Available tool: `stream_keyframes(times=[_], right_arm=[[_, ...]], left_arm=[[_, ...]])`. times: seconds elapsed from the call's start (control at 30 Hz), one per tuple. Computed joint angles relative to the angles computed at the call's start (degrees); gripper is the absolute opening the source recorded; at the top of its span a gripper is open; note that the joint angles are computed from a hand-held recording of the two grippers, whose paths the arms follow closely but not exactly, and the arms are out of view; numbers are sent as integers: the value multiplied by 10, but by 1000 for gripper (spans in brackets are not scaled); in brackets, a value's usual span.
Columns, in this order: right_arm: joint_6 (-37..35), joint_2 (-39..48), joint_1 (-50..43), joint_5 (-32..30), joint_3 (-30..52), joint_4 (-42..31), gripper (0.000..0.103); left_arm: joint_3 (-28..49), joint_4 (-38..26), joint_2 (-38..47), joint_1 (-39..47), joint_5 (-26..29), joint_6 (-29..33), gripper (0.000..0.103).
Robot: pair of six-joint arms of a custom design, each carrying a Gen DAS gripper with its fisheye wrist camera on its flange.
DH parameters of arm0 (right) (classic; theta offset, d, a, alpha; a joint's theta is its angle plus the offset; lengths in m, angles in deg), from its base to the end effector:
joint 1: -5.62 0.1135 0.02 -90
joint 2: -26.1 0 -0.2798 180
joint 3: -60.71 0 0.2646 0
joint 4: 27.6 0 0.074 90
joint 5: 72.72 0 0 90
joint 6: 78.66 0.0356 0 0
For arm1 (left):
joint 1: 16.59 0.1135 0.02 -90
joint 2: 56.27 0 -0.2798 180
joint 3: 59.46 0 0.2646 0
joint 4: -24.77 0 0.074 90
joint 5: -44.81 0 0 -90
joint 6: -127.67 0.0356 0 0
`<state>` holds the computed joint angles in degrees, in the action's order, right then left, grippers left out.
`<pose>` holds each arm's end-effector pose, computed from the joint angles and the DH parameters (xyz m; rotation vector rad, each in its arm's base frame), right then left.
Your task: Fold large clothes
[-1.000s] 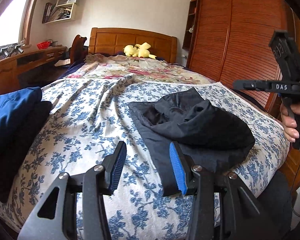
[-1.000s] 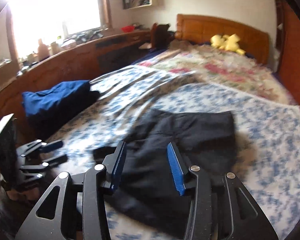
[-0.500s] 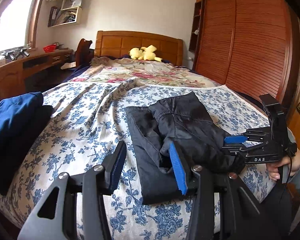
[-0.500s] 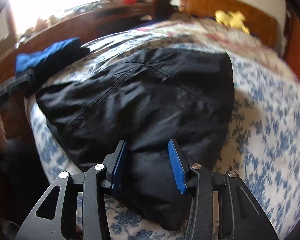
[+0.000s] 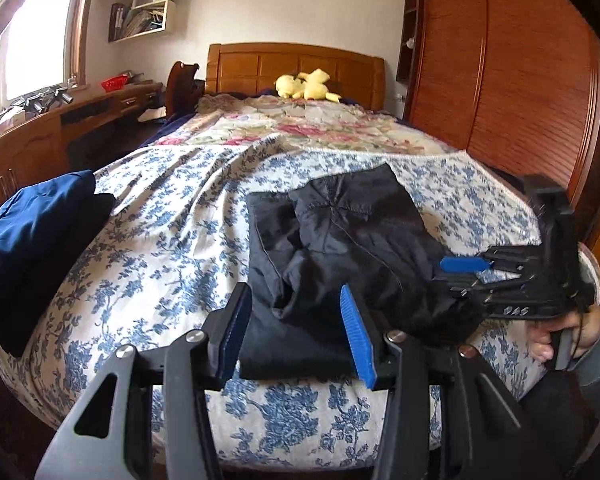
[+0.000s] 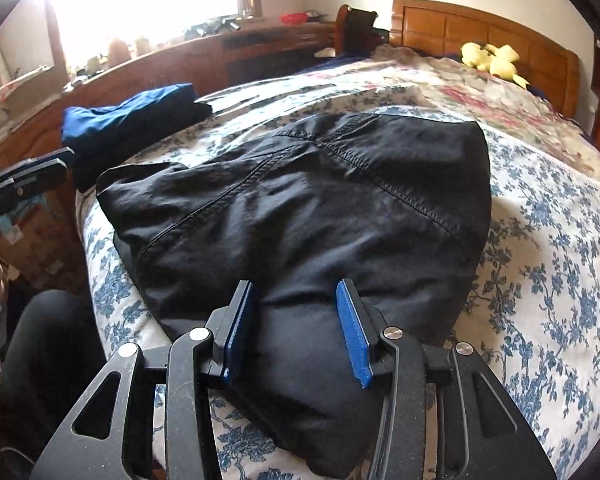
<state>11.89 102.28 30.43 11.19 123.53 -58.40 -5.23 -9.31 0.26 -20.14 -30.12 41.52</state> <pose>0.2608 0.1247 0.2478 -0.5481 2.2974 0.3417 0.2163 -0.0227 0.2720 0.2874 2.1762 -0.2868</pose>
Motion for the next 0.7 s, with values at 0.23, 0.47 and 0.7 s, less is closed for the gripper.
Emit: stream_keyframes(times=[0.23, 0.47, 0.7], right_arm=[[7, -70, -4, -2, -15, -49, 43], [31, -101, -34, 1, -18, -94, 43], [54, -118, -33, 34, 18, -153, 43]], left_arm=[[23, -23, 32, -32, -26, 3, 45], [56, -32, 81, -26, -6, 26, 45], [86, -46, 123, -10, 30, 44, 45]])
